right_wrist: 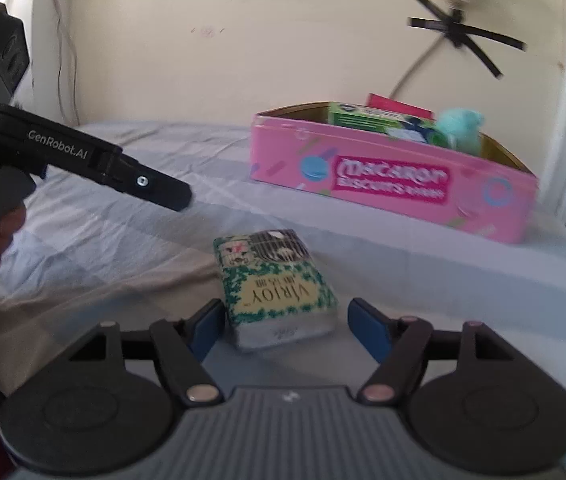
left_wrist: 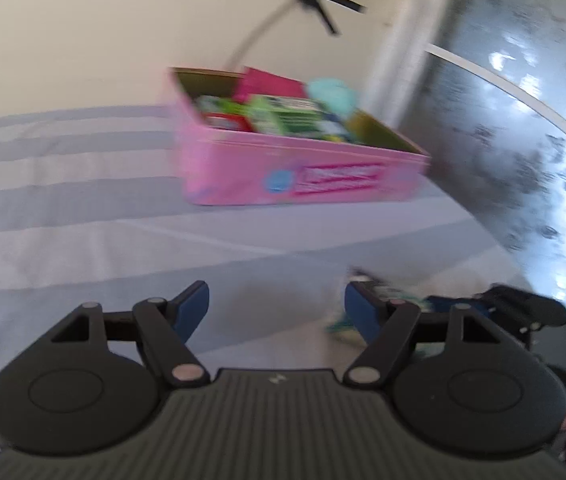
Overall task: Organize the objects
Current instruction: 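Lift the tissue pack with the right gripper while the left gripper approaches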
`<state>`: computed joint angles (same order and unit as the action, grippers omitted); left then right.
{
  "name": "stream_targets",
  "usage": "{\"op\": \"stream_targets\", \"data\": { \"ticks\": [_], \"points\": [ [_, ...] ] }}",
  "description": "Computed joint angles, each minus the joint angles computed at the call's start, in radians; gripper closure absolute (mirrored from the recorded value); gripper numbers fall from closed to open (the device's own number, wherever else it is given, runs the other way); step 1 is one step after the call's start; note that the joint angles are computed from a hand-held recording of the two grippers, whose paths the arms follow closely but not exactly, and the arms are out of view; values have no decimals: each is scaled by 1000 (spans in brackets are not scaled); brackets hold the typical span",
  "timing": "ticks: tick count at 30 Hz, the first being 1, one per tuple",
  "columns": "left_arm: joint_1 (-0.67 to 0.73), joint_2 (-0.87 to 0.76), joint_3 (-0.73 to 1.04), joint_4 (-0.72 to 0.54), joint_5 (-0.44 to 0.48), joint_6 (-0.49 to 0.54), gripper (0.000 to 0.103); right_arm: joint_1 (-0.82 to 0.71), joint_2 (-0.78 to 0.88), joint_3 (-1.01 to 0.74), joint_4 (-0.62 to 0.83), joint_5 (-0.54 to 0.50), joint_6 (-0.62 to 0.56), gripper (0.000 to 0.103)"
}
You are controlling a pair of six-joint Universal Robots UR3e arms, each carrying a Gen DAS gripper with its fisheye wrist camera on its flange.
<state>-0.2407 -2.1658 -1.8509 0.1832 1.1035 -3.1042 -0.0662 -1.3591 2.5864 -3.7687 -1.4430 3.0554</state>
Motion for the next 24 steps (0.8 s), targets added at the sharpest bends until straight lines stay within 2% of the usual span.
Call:
{"op": "stream_targets", "data": {
  "ticks": [3,4,6,7,10,11,15,19,24],
  "points": [
    [-66,-36,89,-53,35,10,26,-23,22,81,-128,19,11,33],
    [-80,-49,117,-74,40,15,26,-16,32,93,-157,5,19,36],
    [-111,-89,196,-127,61,17,27,-2,41,88,-168,-35,43,41],
    [-123,-104,220,-145,72,19,28,1,56,81,-180,-61,65,46],
    [-147,-141,286,-198,97,3,28,23,82,37,-179,-195,168,47],
    [-148,-142,286,-201,96,-4,28,4,90,43,-201,-187,184,46],
    [-147,-137,286,-202,95,-26,27,-93,95,114,-288,-19,150,46],
    [-149,-139,312,-234,103,-77,28,-75,91,105,-264,12,100,46],
    [-179,-142,348,-282,172,-116,28,-73,70,31,-132,17,66,45]
  ]
}}
